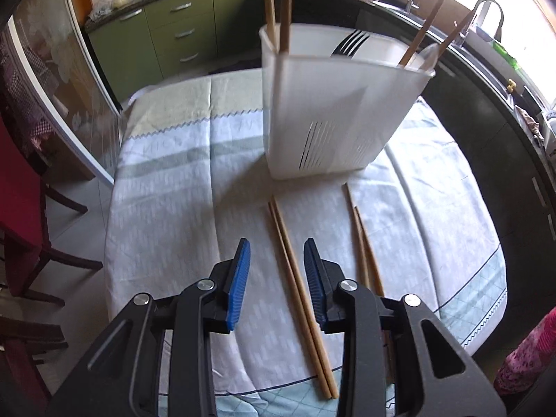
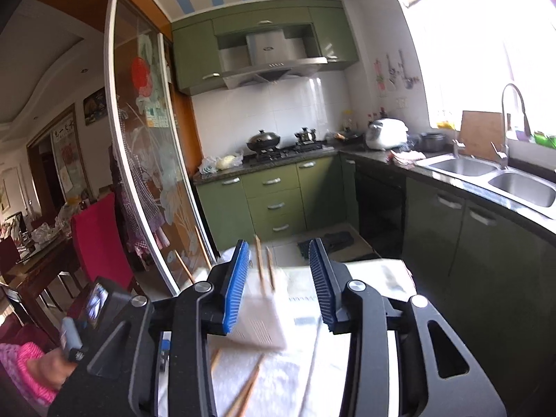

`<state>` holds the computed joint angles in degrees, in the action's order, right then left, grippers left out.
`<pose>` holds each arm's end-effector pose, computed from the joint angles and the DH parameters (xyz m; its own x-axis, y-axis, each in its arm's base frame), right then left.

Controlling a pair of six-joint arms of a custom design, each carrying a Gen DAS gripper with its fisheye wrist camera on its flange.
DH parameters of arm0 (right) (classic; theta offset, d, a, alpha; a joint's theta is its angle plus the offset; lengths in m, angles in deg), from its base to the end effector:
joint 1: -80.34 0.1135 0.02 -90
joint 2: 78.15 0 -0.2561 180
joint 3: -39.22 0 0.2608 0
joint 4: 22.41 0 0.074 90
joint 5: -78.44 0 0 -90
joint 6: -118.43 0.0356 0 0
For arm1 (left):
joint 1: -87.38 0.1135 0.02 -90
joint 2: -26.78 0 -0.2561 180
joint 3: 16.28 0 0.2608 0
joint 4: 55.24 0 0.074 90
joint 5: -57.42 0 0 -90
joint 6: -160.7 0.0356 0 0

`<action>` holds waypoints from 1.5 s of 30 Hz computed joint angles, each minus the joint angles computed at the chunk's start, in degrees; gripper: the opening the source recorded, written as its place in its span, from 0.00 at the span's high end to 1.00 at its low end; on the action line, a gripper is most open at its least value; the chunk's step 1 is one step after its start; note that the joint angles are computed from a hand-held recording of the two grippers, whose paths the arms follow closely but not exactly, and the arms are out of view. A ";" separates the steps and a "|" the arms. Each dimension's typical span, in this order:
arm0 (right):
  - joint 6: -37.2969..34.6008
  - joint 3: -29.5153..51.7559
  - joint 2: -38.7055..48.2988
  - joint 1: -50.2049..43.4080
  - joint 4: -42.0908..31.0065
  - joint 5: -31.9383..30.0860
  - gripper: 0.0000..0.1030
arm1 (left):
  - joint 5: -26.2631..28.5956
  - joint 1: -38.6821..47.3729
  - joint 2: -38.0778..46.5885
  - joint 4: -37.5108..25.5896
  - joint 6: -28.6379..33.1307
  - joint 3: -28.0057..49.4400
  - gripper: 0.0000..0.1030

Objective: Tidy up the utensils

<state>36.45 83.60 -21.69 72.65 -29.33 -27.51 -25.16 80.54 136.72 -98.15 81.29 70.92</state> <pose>0.2350 -0.0219 0.2371 -0.3375 0.1809 -0.9238 -0.0826 0.9719 0.2205 0.3896 -0.0514 0.1539 -0.8577 0.2864 -0.4269 0.3343 0.9416 -0.0399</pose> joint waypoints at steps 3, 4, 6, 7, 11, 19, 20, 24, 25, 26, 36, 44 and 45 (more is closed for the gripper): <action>-0.49 -5.83 -4.50 -5.99 -2.52 -4.74 0.64 | -1.44 -0.30 4.77 0.17 -0.87 1.91 0.70; -0.93 -7.16 -4.95 -7.55 -3.35 -6.13 0.64 | -1.52 -0.42 6.30 -0.41 -1.22 2.83 0.70; -2.09 -9.30 -4.75 -11.32 -4.10 -9.67 0.64 | -1.68 -0.72 8.60 -1.43 -1.59 4.35 0.73; -2.72 -10.51 -4.32 -12.59 -3.96 -10.60 0.64 | -2.25 -1.14 9.21 -1.09 -1.70 4.18 0.73; -4.24 -13.49 -0.03 -14.91 -1.81 -12.82 0.64 | -3.79 -1.93 11.36 -1.27 -2.15 4.88 0.80; -3.83 -13.80 8.64 -13.53 3.68 -12.02 0.64 | -4.15 -2.79 12.20 -1.41 -2.36 5.22 0.80; -3.70 -13.45 9.51 -12.68 3.91 -11.40 0.64 | -4.35 -2.93 12.35 -1.50 -2.31 5.36 0.80; -3.81 -11.43 14.37 -7.13 4.06 -6.89 0.64 | -4.97 -3.55 13.70 -1.88 -2.50 6.37 0.83; -4.08 -10.38 16.33 -5.25 3.57 -5.67 0.64 | -5.19 -3.67 13.60 -1.61 -2.58 5.94 0.84; -4.30 -9.26 18.54 -3.48 3.16 -4.77 0.64 | -4.94 -3.35 13.41 -1.72 -2.35 5.73 0.87; -3.30 7.80 44.69 16.60 0.92 9.09 0.63 | -3.45 0.88 10.99 0.62 0.60 1.23 0.93; -1.53 14.78 54.63 22.06 0.17 15.68 0.63 | -1.23 2.99 11.52 0.56 2.45 2.18 0.93; -1.67 15.19 55.08 22.34 -0.22 16.25 0.63 | -1.19 2.97 11.62 0.70 2.65 2.29 0.93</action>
